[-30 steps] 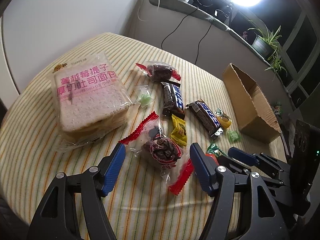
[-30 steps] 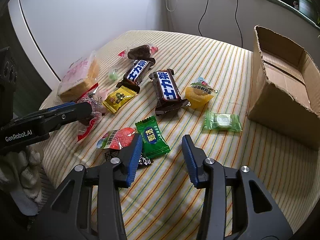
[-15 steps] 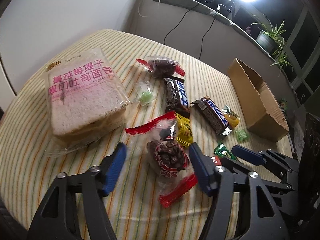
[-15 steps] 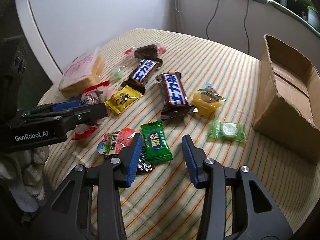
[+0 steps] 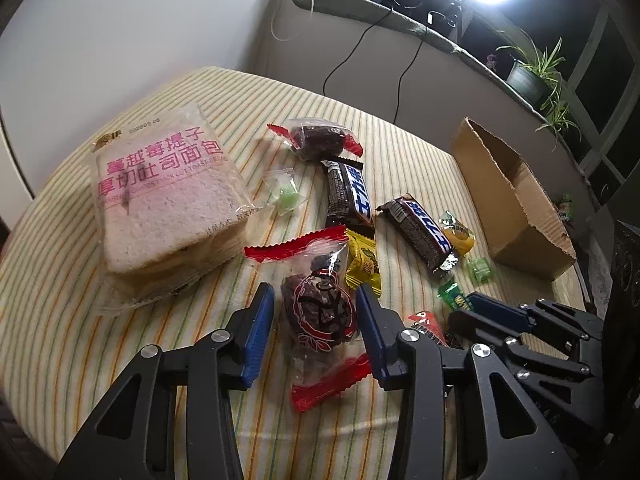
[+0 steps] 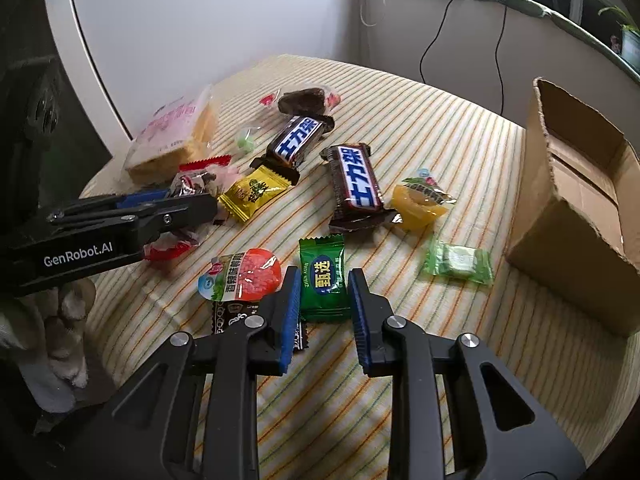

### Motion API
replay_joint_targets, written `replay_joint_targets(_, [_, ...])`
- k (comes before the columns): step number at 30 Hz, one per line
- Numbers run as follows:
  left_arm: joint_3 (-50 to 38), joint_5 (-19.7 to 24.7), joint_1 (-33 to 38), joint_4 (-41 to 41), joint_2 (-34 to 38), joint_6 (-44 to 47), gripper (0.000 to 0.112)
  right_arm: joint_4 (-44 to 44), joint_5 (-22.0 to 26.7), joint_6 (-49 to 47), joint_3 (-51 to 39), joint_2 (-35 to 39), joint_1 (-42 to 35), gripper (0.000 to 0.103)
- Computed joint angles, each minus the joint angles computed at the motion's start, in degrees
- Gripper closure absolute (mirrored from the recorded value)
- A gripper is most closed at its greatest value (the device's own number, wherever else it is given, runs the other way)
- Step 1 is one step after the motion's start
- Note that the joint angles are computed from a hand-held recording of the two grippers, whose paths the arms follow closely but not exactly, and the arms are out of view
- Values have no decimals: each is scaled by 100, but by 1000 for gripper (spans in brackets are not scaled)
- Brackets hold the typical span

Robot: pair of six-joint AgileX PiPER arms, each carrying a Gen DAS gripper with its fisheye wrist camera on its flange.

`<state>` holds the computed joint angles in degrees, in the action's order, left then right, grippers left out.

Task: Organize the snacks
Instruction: 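Grasp the red-wrapped pastry with the left gripper while the right gripper grasps the green candy, then carry both snacks over the cardboard box and open both grippers to drop them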

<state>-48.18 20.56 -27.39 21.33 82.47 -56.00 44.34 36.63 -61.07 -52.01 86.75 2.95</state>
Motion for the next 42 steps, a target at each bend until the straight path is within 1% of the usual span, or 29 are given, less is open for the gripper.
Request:
replay_joint_targets(8, [-200, 191, -199, 445, -114, -387, 74, 349, 394, -270, -76, -238, -551, 78])
replay_joint_targets(14, [-582, 254, -368, 505, -2, -296, 74, 563, 581, -419, -168, -383, -977, 78])
replay_joint_targets(17, [-825, 199, -420, 314, 159, -29, 74, 665, 678, -524, -226, -439, -1271, 78])
replay_joint_targets(23, [-1573, 214, -610, -9, 659, 507, 74, 813, 831, -646, -510, -386, -1867, 78])
replay_joint_targets(26, [-2032, 285, -734, -21, 986, 670, 74, 843, 853, -658, -724, -242, -2146, 78])
replay_joint_targets(31, [-2715, 315, -806, -562, 1491, 1285, 74, 900, 805, -744, -980, 3, -2490, 78])
replay_joint_targets(36, [-3372, 455, -957, -681, 1900, 1540, 74, 892, 789, -738, -1355, 323, -2758, 78])
replay_joint_targets(42, [-4408, 789, -1078, -980, 2568, 1997, 74, 747, 646, -616, -1795, 756, -2845, 78])
